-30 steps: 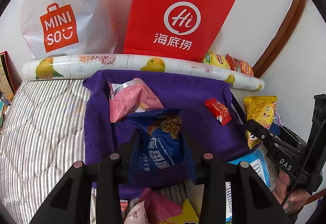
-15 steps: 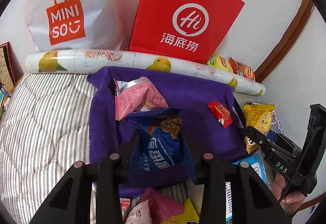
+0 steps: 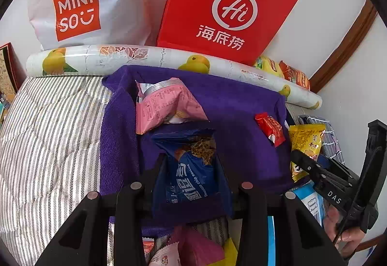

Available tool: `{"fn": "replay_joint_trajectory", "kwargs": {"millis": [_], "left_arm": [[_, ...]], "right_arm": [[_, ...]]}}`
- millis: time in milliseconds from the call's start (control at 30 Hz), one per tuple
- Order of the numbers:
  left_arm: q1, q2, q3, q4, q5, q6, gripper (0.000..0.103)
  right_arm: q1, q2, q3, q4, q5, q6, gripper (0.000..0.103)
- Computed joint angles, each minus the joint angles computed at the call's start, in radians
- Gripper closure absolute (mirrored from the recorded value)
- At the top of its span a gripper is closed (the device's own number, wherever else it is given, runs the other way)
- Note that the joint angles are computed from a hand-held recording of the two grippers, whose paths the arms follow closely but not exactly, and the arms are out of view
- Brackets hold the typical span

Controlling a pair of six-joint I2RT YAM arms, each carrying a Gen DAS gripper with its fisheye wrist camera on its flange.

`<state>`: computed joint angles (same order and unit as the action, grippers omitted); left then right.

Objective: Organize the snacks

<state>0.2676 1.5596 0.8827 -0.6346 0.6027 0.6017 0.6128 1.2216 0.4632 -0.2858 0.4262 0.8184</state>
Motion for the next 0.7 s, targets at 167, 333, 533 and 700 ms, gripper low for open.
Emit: {"fn": "replay_joint_trajectory", "kwargs": {"millis": [167, 333, 533, 700], "left_arm": [[-0.006, 0.009, 0.001, -0.002, -0.007, -0.004, 0.064], [-0.012, 0.011, 0.000, 0.001, -0.007, -0.002, 0.064], [-0.020, 0.032, 0.007, 0.007, -0.012, -0.006, 0.064], [-0.036, 0.052, 0.010, 0.022, -0.051, -0.030, 0.057]], "right_arm": [[-0.012, 0.031, 0.011, -0.001, -0.019, 0.003, 0.053], [-0.022, 0.027, 0.012, -0.011, -0.030, 0.006, 0.043], [-0.014, -0.005, 0.011, -0.028, -0.008, 0.010, 0.039], [-0.006, -0.038, 0.004, -0.032, 0.004, 0.014, 0.039]]}}
